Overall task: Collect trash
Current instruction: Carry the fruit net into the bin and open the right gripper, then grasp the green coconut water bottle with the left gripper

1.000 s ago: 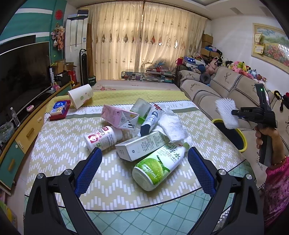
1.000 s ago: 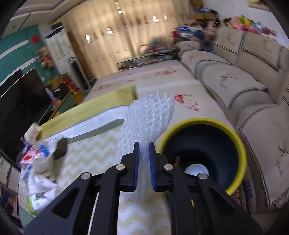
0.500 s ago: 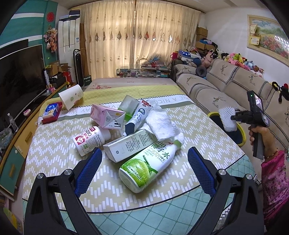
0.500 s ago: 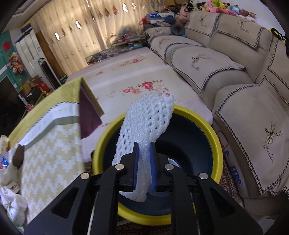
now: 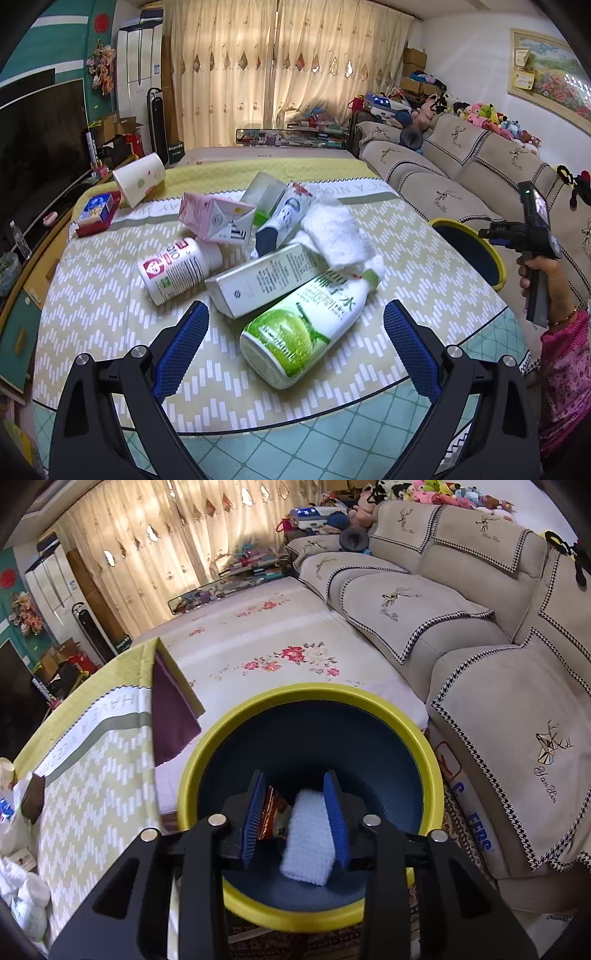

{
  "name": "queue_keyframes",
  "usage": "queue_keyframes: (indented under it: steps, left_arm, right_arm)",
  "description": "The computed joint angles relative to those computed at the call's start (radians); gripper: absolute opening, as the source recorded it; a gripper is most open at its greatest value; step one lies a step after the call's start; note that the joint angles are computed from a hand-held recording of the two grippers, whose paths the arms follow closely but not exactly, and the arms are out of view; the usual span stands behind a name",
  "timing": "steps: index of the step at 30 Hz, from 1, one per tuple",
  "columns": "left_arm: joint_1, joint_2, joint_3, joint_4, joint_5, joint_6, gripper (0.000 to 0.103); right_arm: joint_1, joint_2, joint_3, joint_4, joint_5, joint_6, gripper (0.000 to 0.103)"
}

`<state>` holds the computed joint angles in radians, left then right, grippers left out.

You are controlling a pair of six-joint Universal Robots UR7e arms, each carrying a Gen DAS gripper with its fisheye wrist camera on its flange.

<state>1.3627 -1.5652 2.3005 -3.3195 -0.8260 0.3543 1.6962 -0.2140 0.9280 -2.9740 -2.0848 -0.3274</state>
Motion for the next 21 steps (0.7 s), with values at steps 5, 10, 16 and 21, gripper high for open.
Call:
queue_keyframes:
  steps: [5,10,16,21]
  left_arm:
    - [0.047,0.020,-0.017,0.003,-0.042,0.008,0.094]
    - [0.098,0.023,-0.044,0.053,-0.146,0.002,0.094]
    - [0.126,0.046,-0.067,0.065,-0.220,0.027,0.094]
    - [0.134,0.049,-0.085,0.127,-0.244,0.036,0.094]
  right_arm:
    - [0.002,-0.034,0.068,-0.023,0.016,-0.004,0.035]
    - [0.004,-0.049,0.098,-0.034,0.025,-0.002,0.035]
    - [0.005,-0.045,0.094,-0.017,0.031,0.000,0.036]
    - [0.001,-0.043,0.091,-0.001,0.034,0.006,0.036]
